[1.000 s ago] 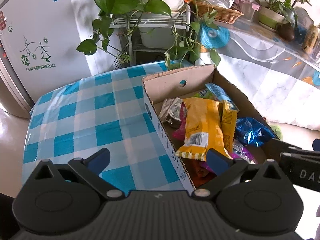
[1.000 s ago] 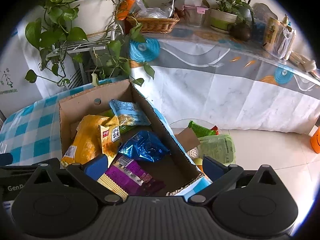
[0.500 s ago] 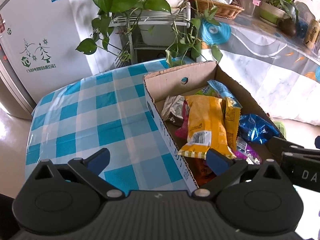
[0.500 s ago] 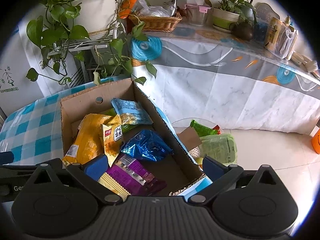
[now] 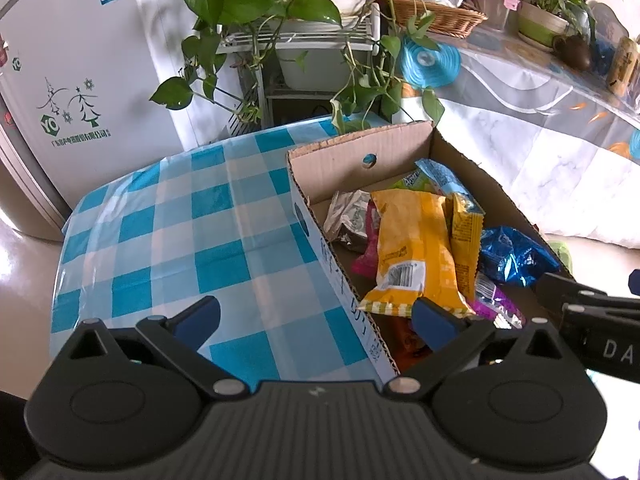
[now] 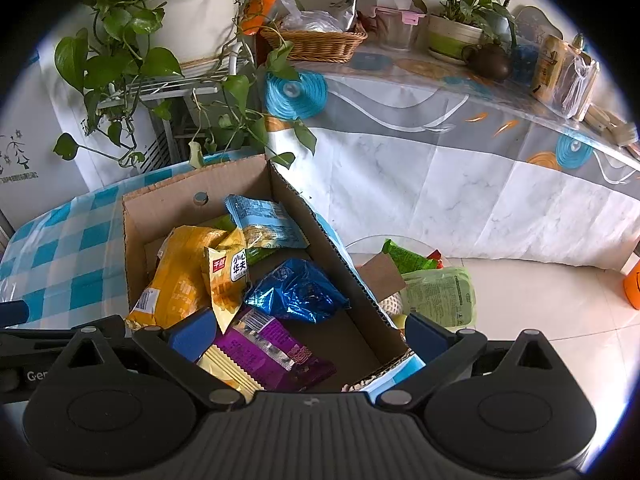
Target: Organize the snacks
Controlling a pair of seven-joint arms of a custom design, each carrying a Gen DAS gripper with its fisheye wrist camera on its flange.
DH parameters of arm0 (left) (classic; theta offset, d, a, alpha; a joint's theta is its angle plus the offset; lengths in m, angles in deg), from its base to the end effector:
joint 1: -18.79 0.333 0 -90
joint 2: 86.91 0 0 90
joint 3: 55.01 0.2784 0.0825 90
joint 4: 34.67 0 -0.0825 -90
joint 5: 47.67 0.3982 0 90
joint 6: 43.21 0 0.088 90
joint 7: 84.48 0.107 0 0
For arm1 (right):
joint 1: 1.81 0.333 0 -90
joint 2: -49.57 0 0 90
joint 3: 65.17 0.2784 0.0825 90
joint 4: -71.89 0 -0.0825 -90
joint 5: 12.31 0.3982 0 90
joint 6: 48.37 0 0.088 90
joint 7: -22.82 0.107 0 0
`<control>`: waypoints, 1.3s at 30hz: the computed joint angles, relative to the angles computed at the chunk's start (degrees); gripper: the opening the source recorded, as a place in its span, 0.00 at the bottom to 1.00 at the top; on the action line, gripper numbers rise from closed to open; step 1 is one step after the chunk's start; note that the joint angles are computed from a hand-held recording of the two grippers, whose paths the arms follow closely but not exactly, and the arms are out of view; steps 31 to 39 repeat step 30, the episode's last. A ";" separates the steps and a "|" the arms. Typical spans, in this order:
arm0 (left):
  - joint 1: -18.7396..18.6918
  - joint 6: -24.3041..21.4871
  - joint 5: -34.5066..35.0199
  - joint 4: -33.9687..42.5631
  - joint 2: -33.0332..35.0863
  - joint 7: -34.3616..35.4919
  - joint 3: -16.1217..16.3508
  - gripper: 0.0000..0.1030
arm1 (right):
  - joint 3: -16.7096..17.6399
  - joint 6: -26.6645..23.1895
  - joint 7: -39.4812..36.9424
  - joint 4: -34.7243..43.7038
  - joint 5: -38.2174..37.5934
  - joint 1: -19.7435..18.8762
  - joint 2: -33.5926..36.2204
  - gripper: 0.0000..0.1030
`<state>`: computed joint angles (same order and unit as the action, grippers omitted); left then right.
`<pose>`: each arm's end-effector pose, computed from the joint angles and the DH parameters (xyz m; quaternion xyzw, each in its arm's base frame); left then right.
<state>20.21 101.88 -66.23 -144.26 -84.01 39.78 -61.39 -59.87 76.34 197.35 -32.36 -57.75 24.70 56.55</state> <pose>0.6255 -0.0498 0.4877 -0.4980 0.8117 -0.2507 0.1741 0.5517 0.3083 0.4590 -0.4641 0.8122 -0.3023 0.1831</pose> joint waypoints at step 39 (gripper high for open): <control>2.86 -3.47 -3.09 4.15 3.36 1.36 0.57 0.98 | -0.85 1.97 -3.97 5.25 0.79 1.27 4.35 1.00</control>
